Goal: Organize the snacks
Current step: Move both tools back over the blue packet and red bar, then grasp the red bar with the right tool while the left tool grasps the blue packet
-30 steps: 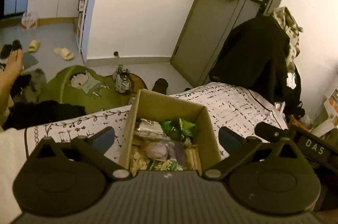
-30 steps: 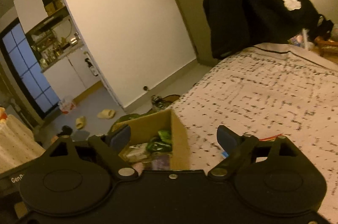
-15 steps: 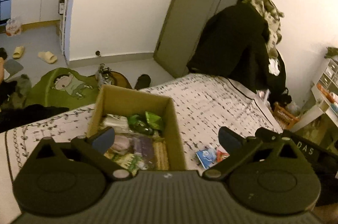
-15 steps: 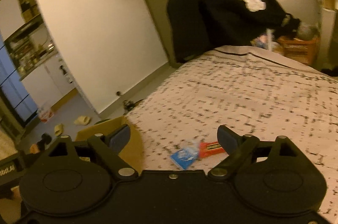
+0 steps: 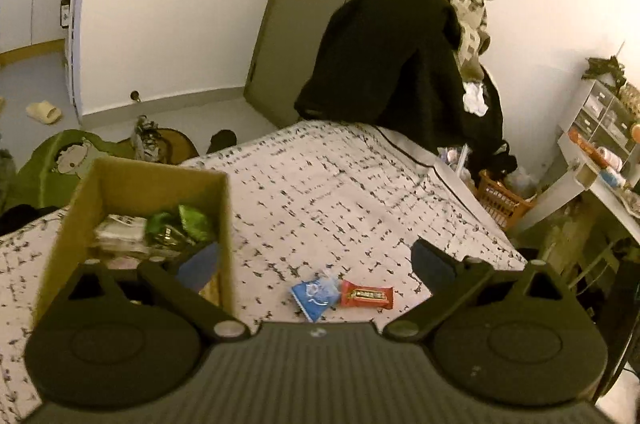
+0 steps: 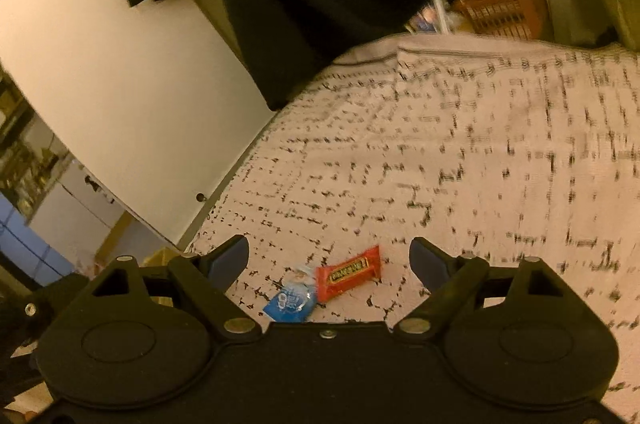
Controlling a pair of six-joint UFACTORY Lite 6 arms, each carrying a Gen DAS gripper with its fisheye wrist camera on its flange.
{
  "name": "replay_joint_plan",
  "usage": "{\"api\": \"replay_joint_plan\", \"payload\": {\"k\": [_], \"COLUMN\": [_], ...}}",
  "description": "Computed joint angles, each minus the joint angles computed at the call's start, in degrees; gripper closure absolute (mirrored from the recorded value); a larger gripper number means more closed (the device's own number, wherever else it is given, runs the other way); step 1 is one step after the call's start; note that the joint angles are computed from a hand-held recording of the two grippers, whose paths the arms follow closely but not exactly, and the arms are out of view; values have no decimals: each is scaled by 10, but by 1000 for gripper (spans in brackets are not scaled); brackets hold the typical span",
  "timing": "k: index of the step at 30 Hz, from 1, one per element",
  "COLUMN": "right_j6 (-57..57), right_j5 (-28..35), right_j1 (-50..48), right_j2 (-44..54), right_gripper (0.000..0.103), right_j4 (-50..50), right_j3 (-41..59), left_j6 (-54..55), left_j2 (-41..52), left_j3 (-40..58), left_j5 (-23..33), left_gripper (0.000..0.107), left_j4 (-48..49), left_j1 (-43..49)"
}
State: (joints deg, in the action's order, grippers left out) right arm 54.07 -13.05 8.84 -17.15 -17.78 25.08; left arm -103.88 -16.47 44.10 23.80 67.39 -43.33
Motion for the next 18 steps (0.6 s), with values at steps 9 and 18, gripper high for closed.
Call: {"api": "replay_joint_plan", "payload": {"k": [9,18], "right_j6": [247,350], "right_j5": [-91,-199], "right_j1": [-80,-95], "right_j2": [46,162], "right_gripper": [18,37], "right_j4": [-236,-326], "right_j3": [-13,32], "left_j6": [-171,-292], "left_j2": [122,156], "left_j3": [34,22], "left_j5": [-43,-50], "left_gripper": [22,52], "left_j4": [124,221], "left_j1": [-8,1]}}
